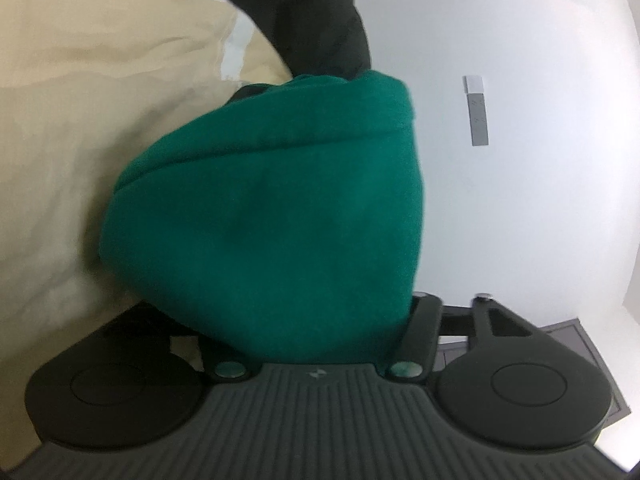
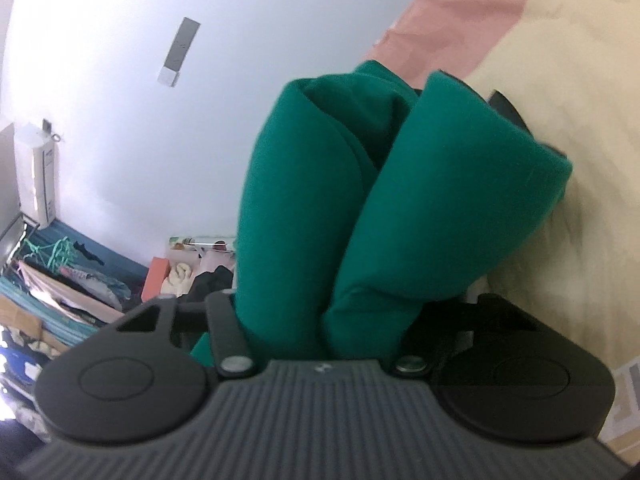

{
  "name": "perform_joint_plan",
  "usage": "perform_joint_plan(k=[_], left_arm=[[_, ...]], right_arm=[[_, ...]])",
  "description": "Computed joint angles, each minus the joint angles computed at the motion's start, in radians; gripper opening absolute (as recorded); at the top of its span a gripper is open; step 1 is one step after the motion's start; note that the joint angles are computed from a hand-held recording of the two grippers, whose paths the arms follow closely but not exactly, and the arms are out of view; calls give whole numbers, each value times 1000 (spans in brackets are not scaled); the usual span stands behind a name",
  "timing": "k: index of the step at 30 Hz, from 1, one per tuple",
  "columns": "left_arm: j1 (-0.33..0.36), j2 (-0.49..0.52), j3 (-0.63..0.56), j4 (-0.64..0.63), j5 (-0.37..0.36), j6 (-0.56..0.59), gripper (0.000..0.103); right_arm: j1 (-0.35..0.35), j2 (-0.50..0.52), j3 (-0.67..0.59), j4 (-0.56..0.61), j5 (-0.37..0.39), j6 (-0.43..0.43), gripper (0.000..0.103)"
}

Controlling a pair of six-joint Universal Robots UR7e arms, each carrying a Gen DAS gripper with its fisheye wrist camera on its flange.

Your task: Fold large clothes

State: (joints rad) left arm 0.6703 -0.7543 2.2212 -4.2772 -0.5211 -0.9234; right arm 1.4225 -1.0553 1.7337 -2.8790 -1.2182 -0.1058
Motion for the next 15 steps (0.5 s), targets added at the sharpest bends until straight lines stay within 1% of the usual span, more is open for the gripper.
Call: perform_joint_plan(k=[3,4,7,9,11,13,15], left_arm=[[-11,-25,5,79,26,0,53],[-12,-27,5,83,28,8,52],[-11,-32,0,90,30,30,50],[-32,-33,20,104,48,13,50],[-42,-45,21,141,55,13,49],[-42,-58,10,174,57,39,49],[-52,-69,19,189,52,42,49]], right_arm=[[7,-13,-3,22,-8,-16,53],[7,-16,-7,31,-9,-20,53],[4,-31,-4,42,7,-44,52],[4,-40,5,42,16,-68,52],[2,-52,16,38,32,-85,51],[0,-58,18,35,51,-93,51],[1,-62,17,35,59,-110,50]])
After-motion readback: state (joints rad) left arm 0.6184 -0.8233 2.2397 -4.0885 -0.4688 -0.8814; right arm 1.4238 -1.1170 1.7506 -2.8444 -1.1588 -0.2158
